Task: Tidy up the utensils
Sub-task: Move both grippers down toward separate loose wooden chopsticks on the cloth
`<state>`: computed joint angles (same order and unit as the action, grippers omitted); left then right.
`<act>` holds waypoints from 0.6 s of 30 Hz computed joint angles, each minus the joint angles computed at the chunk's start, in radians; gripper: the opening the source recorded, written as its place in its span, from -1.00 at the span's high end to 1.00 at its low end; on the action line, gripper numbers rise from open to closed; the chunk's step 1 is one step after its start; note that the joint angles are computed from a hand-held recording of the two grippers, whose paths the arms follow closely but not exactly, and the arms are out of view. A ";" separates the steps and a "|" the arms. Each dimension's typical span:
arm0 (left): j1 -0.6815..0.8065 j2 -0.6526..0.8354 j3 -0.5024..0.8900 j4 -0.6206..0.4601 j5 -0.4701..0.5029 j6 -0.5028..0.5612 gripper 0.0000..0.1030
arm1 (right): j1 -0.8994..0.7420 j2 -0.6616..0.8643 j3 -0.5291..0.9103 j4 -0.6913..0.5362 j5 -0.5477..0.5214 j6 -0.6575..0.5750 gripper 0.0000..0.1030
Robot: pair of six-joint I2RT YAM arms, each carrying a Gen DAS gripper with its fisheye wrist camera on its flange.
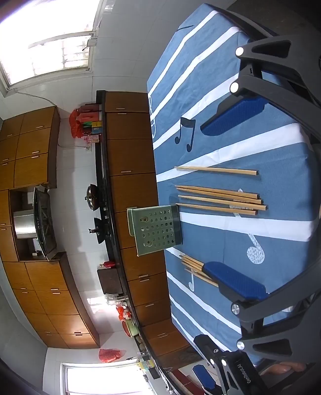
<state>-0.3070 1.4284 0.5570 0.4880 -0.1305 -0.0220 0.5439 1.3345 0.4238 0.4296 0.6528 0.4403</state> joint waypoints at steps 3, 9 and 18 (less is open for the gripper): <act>0.001 0.000 0.002 -0.006 0.001 -0.001 -0.97 | -0.011 0.018 0.008 0.004 -0.013 0.003 -0.92; 0.015 0.065 0.041 -0.028 -0.012 -0.004 -0.97 | -0.074 0.053 0.034 -0.034 -0.072 0.044 -0.92; 0.134 0.232 0.227 -0.218 0.105 -0.005 -0.97 | -0.267 0.242 0.189 -0.167 -0.227 0.103 -0.87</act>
<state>-0.1733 1.6606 0.7838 0.2705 -0.0258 -0.0266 0.2767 1.5767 0.6130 0.2621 0.4258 0.5430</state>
